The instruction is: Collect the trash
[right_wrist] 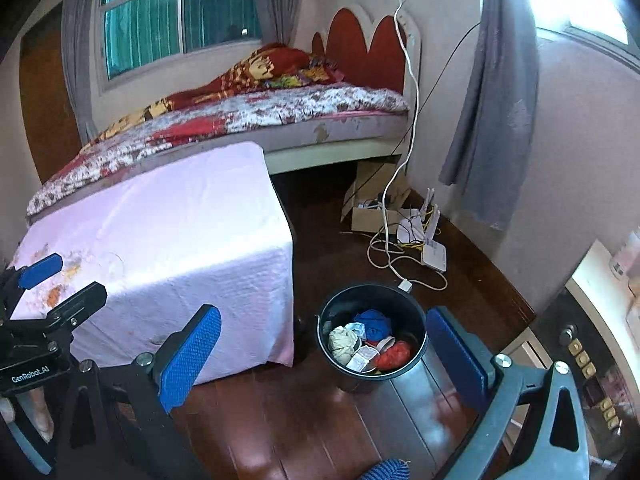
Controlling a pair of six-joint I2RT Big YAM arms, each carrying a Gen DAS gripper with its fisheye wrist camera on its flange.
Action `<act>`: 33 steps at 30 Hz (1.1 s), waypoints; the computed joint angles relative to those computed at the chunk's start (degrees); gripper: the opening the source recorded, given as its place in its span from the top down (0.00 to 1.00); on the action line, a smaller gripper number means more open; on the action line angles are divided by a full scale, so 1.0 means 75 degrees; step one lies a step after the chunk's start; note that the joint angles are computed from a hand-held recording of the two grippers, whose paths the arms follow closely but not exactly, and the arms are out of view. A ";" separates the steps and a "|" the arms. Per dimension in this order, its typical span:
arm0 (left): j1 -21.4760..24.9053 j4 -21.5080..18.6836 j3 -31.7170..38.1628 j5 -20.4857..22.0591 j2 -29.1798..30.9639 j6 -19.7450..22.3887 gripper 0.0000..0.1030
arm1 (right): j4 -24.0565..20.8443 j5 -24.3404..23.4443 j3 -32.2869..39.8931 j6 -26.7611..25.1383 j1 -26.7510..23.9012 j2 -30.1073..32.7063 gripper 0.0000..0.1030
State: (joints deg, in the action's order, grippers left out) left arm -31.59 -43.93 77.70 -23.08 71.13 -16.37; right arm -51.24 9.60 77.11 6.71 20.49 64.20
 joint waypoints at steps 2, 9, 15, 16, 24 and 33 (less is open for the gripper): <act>-0.0100 0.0060 -0.0154 -0.0199 -0.0212 -0.0010 0.03 | -0.0071 0.0164 -0.0067 0.0098 0.0175 -0.0257 0.00; -0.0199 0.0104 -0.0354 -0.0393 -0.0583 0.0036 0.01 | -0.0180 0.0532 -0.0067 0.0259 0.0504 -0.0656 0.00; -0.0203 0.0155 -0.0342 -0.0427 -0.0600 0.0052 0.01 | -0.0187 0.0622 0.0058 0.0246 0.0596 -0.0605 0.00; -0.0187 0.0171 -0.0339 -0.0413 -0.0601 0.0072 0.01 | -0.0205 0.0659 0.0061 0.0238 0.0617 -0.0620 0.00; -0.0247 0.0126 -0.0291 -0.0463 -0.0603 0.0091 0.01 | -0.0311 0.0686 0.0119 0.0216 0.0549 -0.0632 0.00; -0.0372 0.0112 -0.0194 -0.0556 -0.0513 0.0122 0.01 | -0.0293 0.0698 0.0117 0.0208 0.0576 -0.0654 0.00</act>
